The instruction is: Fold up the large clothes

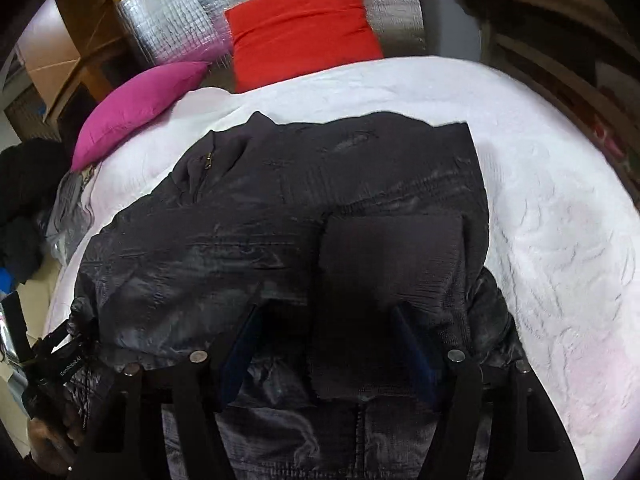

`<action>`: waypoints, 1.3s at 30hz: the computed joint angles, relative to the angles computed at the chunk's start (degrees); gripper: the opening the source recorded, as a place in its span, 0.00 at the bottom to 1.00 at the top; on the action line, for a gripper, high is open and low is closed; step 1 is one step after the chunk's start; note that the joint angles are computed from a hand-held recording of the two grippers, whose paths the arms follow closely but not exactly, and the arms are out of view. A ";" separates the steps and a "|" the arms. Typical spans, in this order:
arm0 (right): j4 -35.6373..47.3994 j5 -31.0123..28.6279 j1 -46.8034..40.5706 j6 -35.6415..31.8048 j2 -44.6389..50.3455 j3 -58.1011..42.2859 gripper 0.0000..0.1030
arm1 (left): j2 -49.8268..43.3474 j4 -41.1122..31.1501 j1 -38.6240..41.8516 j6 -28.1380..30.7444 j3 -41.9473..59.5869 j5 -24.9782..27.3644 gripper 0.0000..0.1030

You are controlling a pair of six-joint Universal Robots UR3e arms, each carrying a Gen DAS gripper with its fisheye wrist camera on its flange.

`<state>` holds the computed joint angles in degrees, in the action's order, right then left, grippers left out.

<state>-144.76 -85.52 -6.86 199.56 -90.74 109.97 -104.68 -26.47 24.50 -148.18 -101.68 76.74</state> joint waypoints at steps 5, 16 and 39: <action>-7.11 -3.63 1.53 1.25 -0.14 -0.20 0.68 | 0.46 -1.22 0.26 -0.19 0.30 -0.70 0.81; -3.40 -7.47 5.36 -1.14 15.57 -12.56 0.69 | -1.77 0.23 0.09 1.46 1.93 -1.19 0.81; -1.27 0.09 7.66 -1.98 11.28 -10.60 0.56 | -1.40 -1.18 0.48 1.50 2.21 -1.49 0.82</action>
<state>-146.03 -85.43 0.80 197.58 -79.46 99.37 -106.08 -27.65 24.99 -146.68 -99.47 75.25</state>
